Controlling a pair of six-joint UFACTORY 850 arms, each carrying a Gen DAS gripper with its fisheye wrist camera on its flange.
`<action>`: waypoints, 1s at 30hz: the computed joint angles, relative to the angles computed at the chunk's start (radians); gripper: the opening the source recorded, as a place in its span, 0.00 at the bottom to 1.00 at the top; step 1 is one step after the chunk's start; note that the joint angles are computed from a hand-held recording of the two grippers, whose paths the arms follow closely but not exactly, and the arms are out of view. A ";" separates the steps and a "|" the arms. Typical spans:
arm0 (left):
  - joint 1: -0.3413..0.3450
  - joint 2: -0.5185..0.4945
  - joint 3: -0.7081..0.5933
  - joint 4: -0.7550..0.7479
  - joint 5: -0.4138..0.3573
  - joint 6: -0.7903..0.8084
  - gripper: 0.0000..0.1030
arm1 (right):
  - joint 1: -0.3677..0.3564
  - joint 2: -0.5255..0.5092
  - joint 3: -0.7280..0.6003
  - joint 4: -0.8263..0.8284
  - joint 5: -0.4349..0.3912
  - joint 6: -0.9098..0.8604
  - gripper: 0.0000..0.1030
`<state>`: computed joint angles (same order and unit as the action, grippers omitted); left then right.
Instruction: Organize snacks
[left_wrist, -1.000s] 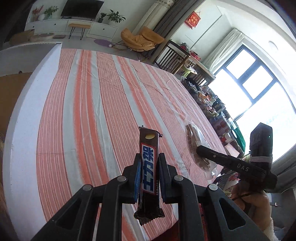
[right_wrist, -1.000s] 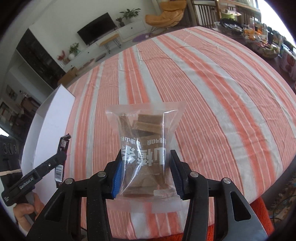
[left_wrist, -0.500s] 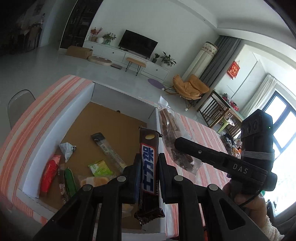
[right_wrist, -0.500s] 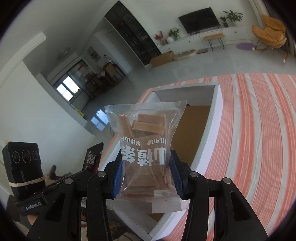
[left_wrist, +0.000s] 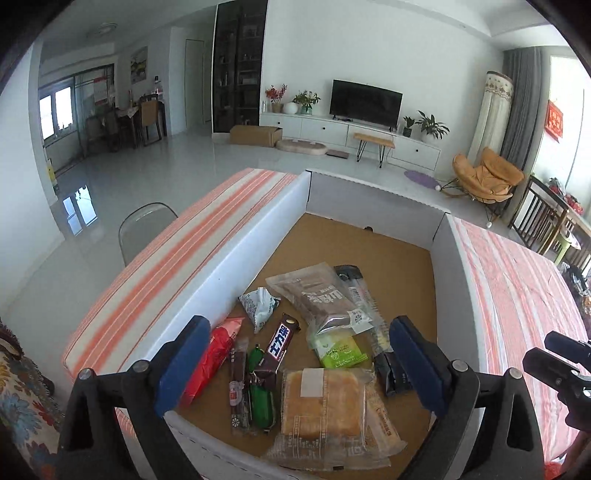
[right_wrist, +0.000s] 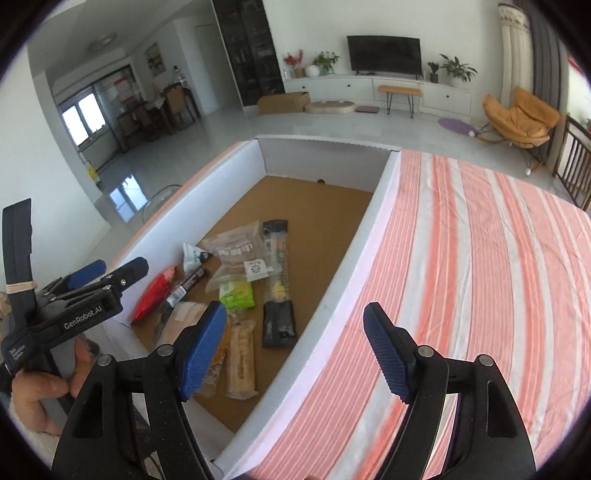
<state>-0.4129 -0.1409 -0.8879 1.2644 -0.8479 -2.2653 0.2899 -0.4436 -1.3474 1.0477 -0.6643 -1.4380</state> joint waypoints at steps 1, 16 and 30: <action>-0.008 0.003 0.002 0.034 -0.006 -0.019 0.98 | -0.003 0.004 -0.001 -0.005 0.008 0.022 0.79; -0.069 -0.036 -0.107 -0.147 -0.247 0.208 1.00 | 0.030 0.040 0.029 -0.044 0.059 0.038 0.81; -0.054 0.015 -0.073 -0.224 -0.207 0.236 1.00 | 0.062 0.087 0.069 -0.071 0.100 0.065 0.81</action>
<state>-0.4671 -0.1259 -0.9609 1.0404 -1.0553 -2.0291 0.3519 -0.3566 -1.2783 0.9763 -0.5646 -1.3732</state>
